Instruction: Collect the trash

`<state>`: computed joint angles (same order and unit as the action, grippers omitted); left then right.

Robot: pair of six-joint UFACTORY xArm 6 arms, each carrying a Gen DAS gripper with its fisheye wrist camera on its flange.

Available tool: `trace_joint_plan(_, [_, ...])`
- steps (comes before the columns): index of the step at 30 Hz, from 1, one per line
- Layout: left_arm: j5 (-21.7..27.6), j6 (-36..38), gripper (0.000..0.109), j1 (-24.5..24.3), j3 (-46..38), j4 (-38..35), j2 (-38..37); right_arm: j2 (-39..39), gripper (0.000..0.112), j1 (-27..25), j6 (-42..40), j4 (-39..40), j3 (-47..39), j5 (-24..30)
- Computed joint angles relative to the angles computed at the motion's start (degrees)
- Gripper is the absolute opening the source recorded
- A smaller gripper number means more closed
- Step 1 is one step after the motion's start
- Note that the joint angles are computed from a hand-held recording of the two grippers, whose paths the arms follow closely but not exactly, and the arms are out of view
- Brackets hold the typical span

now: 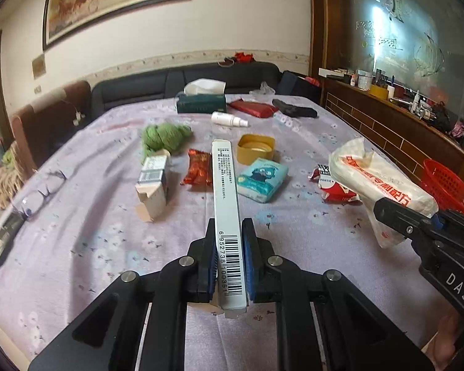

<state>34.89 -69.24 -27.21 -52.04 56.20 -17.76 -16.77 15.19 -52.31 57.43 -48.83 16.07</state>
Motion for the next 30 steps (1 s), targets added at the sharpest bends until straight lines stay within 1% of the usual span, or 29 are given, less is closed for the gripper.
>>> trace_joint_plan(2, [2.3,-1.4,0.014,-1.5,-0.4,2.5,-0.2,-0.7,0.023,-0.6,0.4,-0.1,0.4,0.9])
trace_joint_plan(5, [5.2,-2.8,0.014,-3.6,-0.9,5.6,-0.4,-1.8,0.023,-0.7,0.1,0.5,1.1,0.7])
trace_joint_plan(7, [6.0,-3.0,0.014,-4.4,-1.2,6.2,-0.4,-2.5,0.023,-0.7,0.1,0.5,1.5,0.6])
trace_joint_plan(12, [7.2,-3.3,0.014,-5.6,-1.4,7.3,-0.8,-3.8,0.023,-0.8,-0.4,1.1,2.3,0.5])
trace_joint_plan(22, [8.1,-3.1,0.014,-6.5,-1.2,7.5,-1.2,-4.6,0.023,-1.2,0.2,0.8,2.6,1.4])
trace_joint_plan(24, [8.8,-3.3,0.014,-7.1,-1.2,7.8,-1.3,-4.9,0.023,-1.5,0.4,0.8,2.5,2.1])
trace_joint_plan(30, [10.4,-3.9,0.014,-8.4,-0.9,8.6,-2.4,-6.9,0.023,-1.7,0.3,0.9,3.6,2.1])
